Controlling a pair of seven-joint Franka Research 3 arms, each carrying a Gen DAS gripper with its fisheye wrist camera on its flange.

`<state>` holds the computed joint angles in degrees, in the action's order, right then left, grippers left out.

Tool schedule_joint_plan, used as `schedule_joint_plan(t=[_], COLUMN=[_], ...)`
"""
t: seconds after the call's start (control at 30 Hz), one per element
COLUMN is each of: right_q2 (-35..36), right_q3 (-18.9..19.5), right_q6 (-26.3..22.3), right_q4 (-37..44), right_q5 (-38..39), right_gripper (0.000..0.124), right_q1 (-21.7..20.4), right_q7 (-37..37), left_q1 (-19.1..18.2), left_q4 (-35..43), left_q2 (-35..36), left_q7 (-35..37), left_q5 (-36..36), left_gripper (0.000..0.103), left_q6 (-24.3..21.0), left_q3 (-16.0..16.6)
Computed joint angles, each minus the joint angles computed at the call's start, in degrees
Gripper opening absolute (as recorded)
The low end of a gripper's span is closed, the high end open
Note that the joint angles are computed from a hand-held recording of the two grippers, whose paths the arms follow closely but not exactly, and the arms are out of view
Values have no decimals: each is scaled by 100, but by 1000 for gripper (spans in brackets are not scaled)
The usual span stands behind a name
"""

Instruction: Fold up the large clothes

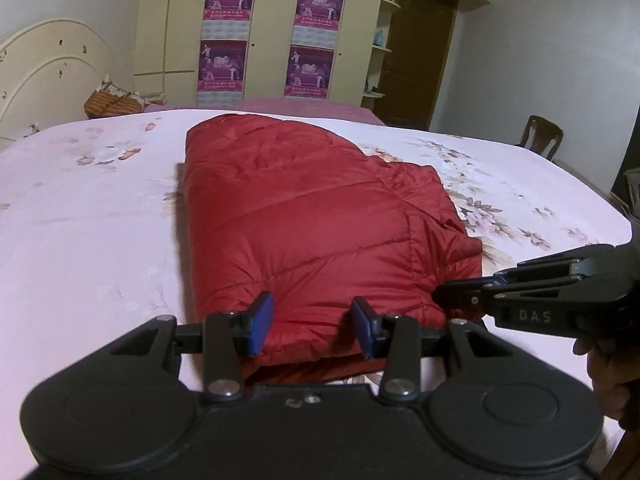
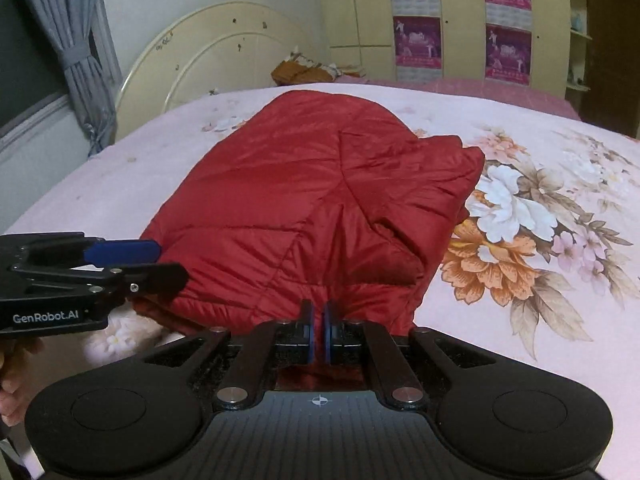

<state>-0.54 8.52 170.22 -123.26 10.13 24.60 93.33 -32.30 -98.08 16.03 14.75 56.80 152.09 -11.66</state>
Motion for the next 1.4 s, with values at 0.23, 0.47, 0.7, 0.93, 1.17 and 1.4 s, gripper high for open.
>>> schedule_joint_plan(t=[0.23,0.47,0.7,0.93,1.17,1.4], right_q2=[-253,-1118,-2368,-3679,-4766,-5202], right_q3=[-5,13,518,1118,1285,1334], right_q6=[-104,-95,-143,-938,-1929,-2233], right_q4=[-139,-653,-1355,-1781,-2156,-2271], right_q5=[206,536,-201,-635,-940,-1075], right_gripper=[2,3,103,103,103,103], right_q1=[-9,-51,-717,-1349,-1326,-1089], right_q7=[-79,-95,1046,2019,2663,2720], left_q1=[-73,-398,-737,-940,-1199,-1308], left_q4=[90,135,262,320,367,356], left_q2=[-38,-460,-757,-966,-1011,-1053], left_q7=[46,-141,-521,-879,-1199,-1288], left_q5=[-144,51,488,271,341,388], left_gripper=[42,56,103,103,103,103], left_q6=[-394,-1450,-2723,-3315,-3758,-3880], left_q3=[-63,-311,-718,-1016,-1233,-1293])
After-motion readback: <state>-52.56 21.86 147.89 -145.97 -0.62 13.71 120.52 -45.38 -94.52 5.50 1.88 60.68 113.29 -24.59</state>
